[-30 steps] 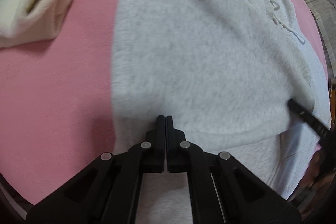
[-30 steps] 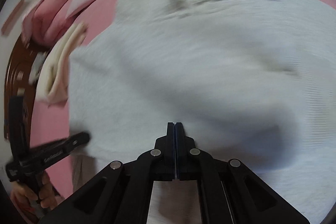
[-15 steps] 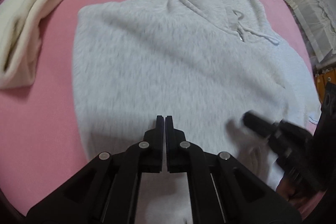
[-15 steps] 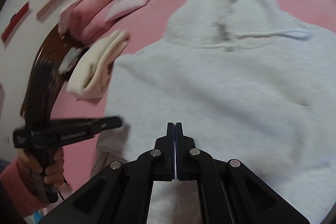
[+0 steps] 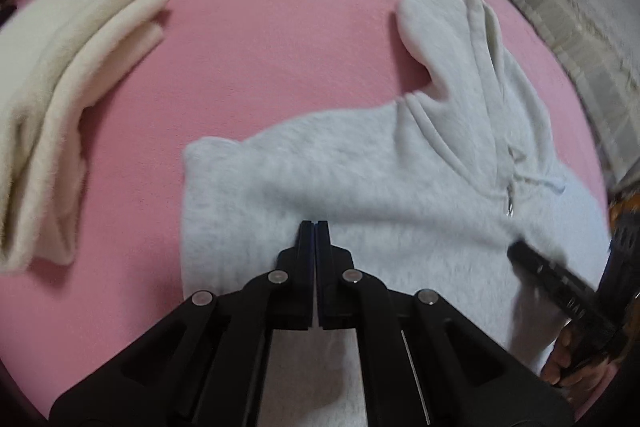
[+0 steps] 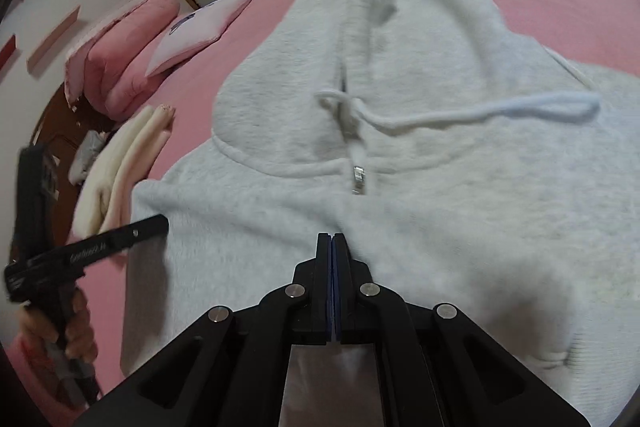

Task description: Fold large clothes

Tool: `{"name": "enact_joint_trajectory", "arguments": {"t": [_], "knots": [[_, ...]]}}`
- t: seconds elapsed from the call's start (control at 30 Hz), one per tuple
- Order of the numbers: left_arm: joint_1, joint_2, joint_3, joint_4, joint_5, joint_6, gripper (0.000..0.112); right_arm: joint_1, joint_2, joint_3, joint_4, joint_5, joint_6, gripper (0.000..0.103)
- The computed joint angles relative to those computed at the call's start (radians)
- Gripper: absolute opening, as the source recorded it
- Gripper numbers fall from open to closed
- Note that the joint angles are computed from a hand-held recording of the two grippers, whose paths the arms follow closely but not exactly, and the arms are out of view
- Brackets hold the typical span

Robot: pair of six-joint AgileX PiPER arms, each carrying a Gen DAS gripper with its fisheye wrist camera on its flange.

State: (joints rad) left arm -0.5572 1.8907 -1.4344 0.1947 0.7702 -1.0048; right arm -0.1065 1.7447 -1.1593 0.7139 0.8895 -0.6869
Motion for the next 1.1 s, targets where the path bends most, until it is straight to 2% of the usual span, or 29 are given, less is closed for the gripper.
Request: {"name": "enact_joint_trajectory", "arguments": {"t": [0.07, 0.13, 0.17, 0.23, 0.27, 0.37, 0.4, 0.5, 0.6, 0.63, 0.7, 0.77, 0.83, 0.87, 0.93, 1.0, 1.1], "knots": [[0.045, -0.017, 0.044, -0.007, -0.045, 0.004, 0.001, -0.034, -0.020, 0.000, -0.030, 0.024, -0.027, 0.000], [0.060, 0.008, 0.023, 0.065, -0.034, -0.038, 0.001, -0.037, -0.075, 0.028, -0.159, -0.039, 0.032, 0.000], [0.082, 0.009, 0.033, 0.057, -0.049, -0.018, 0.001, -0.047, -0.074, 0.025, -0.199, -0.056, 0.060, 0.000], [0.124, 0.001, 0.085, -0.002, -0.105, 0.049, 0.001, -0.128, -0.063, 0.017, -0.199, -0.023, 0.082, 0.000], [0.130, 0.016, 0.083, -0.009, -0.121, 0.061, 0.001, -0.150, -0.053, 0.030, -0.193, -0.035, 0.085, 0.000], [0.124, 0.008, 0.148, 0.029, -0.195, 0.047, 0.001, -0.199, -0.058, 0.072, -0.172, -0.046, 0.019, 0.000], [0.134, 0.011, 0.160, -0.002, -0.224, 0.065, 0.001, -0.211, -0.065, 0.074, -0.176, -0.037, -0.002, 0.000], [0.207, -0.054, 0.277, -0.239, -0.336, 0.250, 0.001, -0.247, -0.068, 0.062, -0.204, -0.006, -0.059, 0.000], [0.244, -0.117, 0.303, -0.327, -0.275, 0.380, 0.001, -0.214, -0.081, 0.045, -0.258, 0.018, 0.006, 0.000], [0.250, -0.134, 0.287, -0.331, -0.222, 0.369, 0.001, -0.200, -0.086, 0.038, -0.279, 0.025, 0.033, 0.000], [0.249, -0.194, 0.288, -0.354, -0.186, 0.369, 0.001, -0.132, -0.076, -0.015, -0.289, 0.032, 0.136, 0.000], [0.200, -0.239, 0.264, -0.242, -0.125, 0.278, 0.001, -0.067, -0.109, -0.031, -0.239, 0.046, 0.110, 0.000], [0.135, -0.210, 0.199, -0.106, -0.057, 0.184, 0.001, -0.012, -0.143, -0.031, -0.205, 0.064, 0.063, 0.000], [0.120, -0.196, 0.190, -0.077, -0.047, 0.158, 0.001, 0.019, -0.149, -0.025, -0.166, 0.078, 0.035, 0.000], [0.100, -0.125, 0.144, -0.030, -0.002, 0.102, 0.001, 0.095, -0.122, 0.002, -0.072, 0.050, -0.013, 0.000], [0.077, -0.023, 0.058, 0.052, 0.023, 0.019, 0.001, 0.161, -0.076, 0.038, -0.019, -0.014, -0.049, 0.000], [0.093, -0.024, 0.097, 0.061, -0.030, 0.016, 0.001, 0.220, 0.004, 0.065, -0.125, -0.137, 0.059, 0.000]]}}
